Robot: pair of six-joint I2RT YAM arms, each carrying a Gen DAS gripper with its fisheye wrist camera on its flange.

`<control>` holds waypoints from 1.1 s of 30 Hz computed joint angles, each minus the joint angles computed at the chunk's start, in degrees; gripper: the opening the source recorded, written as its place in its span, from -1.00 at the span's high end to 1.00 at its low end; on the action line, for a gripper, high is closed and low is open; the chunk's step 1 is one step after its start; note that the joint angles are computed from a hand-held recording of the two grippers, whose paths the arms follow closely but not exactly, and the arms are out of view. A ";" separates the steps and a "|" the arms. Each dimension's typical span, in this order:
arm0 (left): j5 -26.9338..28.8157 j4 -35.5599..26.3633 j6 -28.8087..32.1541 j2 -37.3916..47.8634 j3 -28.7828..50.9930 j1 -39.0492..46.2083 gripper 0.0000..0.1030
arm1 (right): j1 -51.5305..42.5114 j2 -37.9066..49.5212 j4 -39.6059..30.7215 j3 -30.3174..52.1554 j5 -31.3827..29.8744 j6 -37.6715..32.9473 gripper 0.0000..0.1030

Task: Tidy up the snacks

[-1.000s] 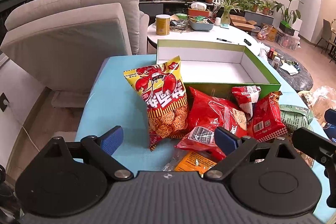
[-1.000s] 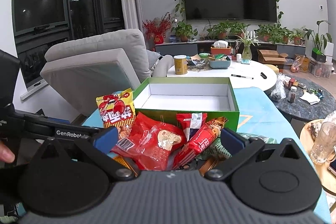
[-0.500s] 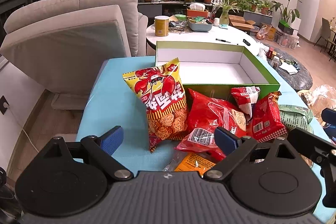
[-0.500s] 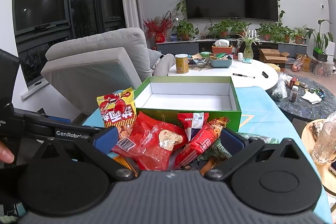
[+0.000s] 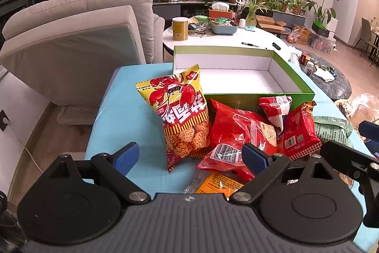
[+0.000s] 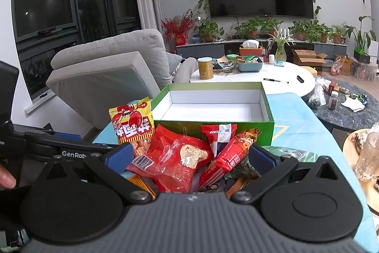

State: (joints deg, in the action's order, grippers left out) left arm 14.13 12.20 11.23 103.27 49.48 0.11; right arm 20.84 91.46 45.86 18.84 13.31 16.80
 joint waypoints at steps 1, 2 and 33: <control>0.00 0.00 0.00 0.00 0.00 0.00 -0.80 | -0.08 0.00 -0.14 0.07 -0.11 0.04 -0.96; 0.09 -0.11 0.06 0.02 0.02 -0.01 -0.80 | -0.20 -0.05 -0.29 0.14 -0.35 0.04 -0.96; 8.45 -2.93 4.27 6.33 5.32 0.09 -0.32 | -10.23 11.56 -17.57 18.83 -24.39 15.69 -0.96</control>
